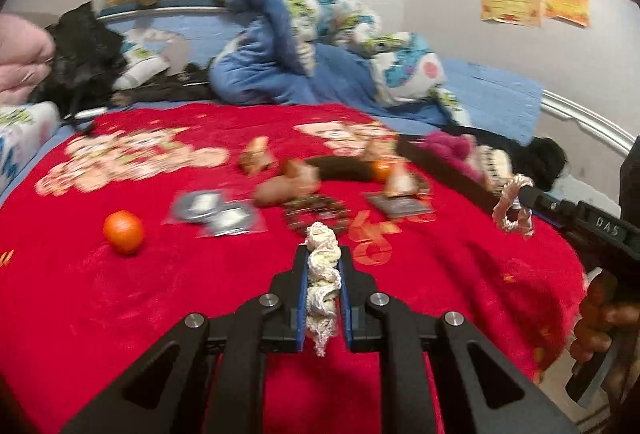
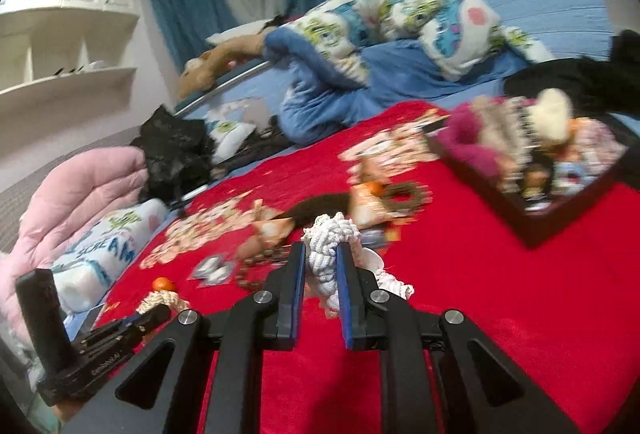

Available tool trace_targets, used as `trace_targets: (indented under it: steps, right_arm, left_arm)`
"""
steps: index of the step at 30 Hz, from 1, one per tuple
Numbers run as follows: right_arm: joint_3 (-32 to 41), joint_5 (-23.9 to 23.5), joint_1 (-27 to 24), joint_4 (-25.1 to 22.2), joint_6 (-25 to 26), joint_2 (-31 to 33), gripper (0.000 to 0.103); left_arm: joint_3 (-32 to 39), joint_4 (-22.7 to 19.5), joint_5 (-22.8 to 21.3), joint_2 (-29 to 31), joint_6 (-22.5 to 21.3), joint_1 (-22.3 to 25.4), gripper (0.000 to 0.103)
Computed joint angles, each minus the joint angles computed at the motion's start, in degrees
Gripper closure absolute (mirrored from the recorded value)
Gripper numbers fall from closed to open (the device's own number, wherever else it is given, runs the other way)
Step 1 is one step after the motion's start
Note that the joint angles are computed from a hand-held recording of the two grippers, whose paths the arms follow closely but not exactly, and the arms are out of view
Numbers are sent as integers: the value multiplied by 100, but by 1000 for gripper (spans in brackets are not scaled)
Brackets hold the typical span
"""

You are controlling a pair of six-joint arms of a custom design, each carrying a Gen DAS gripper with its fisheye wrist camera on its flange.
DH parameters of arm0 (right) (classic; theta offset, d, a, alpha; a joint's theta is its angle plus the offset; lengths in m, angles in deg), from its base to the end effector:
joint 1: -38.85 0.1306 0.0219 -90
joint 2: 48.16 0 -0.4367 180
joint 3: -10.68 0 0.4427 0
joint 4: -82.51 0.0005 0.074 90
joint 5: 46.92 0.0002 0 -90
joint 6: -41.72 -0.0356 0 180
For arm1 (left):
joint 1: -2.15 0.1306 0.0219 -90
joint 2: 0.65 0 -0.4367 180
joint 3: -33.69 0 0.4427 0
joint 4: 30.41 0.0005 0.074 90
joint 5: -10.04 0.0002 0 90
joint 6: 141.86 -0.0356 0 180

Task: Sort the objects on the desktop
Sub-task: 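Carry both held scrunchies with both tools over the black box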

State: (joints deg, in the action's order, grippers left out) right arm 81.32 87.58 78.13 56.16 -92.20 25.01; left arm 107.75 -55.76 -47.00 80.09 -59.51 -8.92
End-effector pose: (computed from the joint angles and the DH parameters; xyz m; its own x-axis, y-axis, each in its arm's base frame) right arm 0.3448 0.2492 0.4809 -0.2530 0.4322 -0.8655 0.2763 0.8897 0.3635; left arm 0.4665 -0.1115 0.4549 -0.4342 0.1988 -0.8786 0.6776 0.7148 -0.1731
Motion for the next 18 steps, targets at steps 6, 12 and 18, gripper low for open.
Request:
trace_targets:
  steps: [6, 12, 18]
  right_arm:
    - [-316, 852, 248, -1043, -750, -728, 87]
    - [-555, 1635, 642, -2494, -1970, -1406, 87]
    - [-693, 1909, 891, -3526, -2899, -1840, 87]
  left_arm:
    - [0, -65, 156, -192, 51, -644, 89]
    - [-35, -167, 235, -359, 69, -1288, 89]
    - [-10, -217, 132, -384, 83, -1833, 89]
